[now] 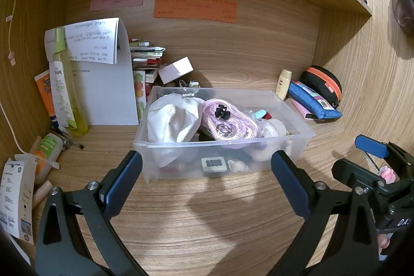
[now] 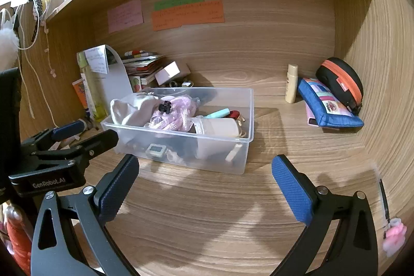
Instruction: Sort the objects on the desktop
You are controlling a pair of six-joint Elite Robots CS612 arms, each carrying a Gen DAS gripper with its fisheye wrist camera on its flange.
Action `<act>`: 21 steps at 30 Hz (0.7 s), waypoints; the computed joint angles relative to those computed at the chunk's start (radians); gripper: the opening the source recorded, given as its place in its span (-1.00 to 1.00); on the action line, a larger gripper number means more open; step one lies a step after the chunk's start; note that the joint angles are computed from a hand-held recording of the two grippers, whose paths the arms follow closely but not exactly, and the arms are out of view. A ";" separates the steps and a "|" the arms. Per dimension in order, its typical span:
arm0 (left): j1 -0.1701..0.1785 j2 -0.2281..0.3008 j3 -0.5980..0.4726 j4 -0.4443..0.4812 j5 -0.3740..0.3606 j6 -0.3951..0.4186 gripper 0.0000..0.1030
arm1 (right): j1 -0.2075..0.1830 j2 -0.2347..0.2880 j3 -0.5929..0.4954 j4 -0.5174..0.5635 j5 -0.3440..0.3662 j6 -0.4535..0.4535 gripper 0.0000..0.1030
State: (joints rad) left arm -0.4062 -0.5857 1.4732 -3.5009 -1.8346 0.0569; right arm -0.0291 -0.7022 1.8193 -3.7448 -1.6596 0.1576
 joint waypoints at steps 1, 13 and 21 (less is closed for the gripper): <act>0.001 0.000 -0.001 0.001 -0.002 0.000 0.96 | 0.001 0.000 0.000 0.000 0.000 -0.001 0.99; 0.007 0.001 -0.003 -0.020 -0.016 -0.042 0.96 | 0.004 0.000 -0.004 0.004 0.014 0.003 0.99; 0.016 0.000 -0.009 -0.011 -0.042 -0.074 0.96 | 0.004 0.001 -0.005 0.002 0.022 -0.006 0.99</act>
